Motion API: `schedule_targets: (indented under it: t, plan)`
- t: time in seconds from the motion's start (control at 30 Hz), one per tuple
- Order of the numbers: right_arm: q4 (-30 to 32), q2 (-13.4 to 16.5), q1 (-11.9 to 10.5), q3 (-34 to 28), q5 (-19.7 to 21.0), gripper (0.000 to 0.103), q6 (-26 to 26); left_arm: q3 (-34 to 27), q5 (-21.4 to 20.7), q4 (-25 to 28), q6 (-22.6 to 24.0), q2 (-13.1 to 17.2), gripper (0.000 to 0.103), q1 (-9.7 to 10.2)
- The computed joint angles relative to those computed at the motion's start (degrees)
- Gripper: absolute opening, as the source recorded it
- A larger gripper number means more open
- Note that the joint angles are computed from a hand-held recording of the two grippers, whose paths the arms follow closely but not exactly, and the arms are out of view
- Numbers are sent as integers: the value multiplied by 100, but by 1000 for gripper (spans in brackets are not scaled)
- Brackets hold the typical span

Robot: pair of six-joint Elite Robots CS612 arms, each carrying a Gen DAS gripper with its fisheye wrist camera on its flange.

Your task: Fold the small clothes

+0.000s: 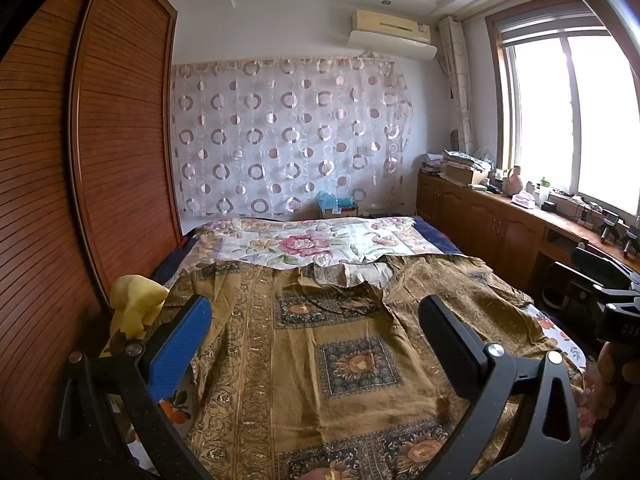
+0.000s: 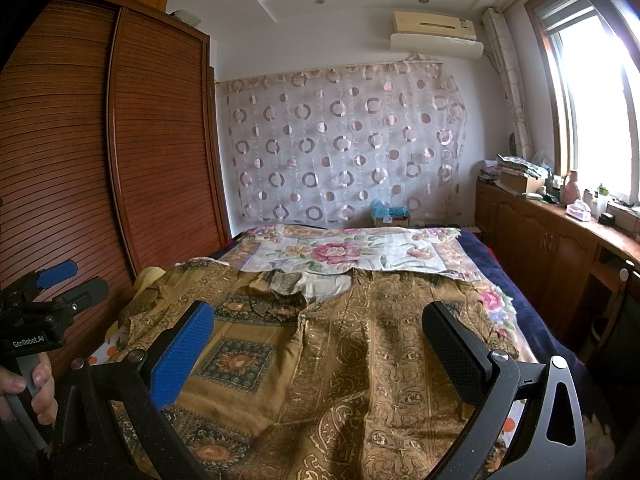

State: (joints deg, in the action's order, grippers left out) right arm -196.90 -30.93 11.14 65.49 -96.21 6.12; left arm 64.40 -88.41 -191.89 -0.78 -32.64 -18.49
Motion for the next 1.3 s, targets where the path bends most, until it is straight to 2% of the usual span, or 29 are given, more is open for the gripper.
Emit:
schedule_targets:
  t: [1.3]
  plan:
    - [14, 9, -12, -16, 80, 103, 3, 15, 10, -30, 8, -5, 103, -3]
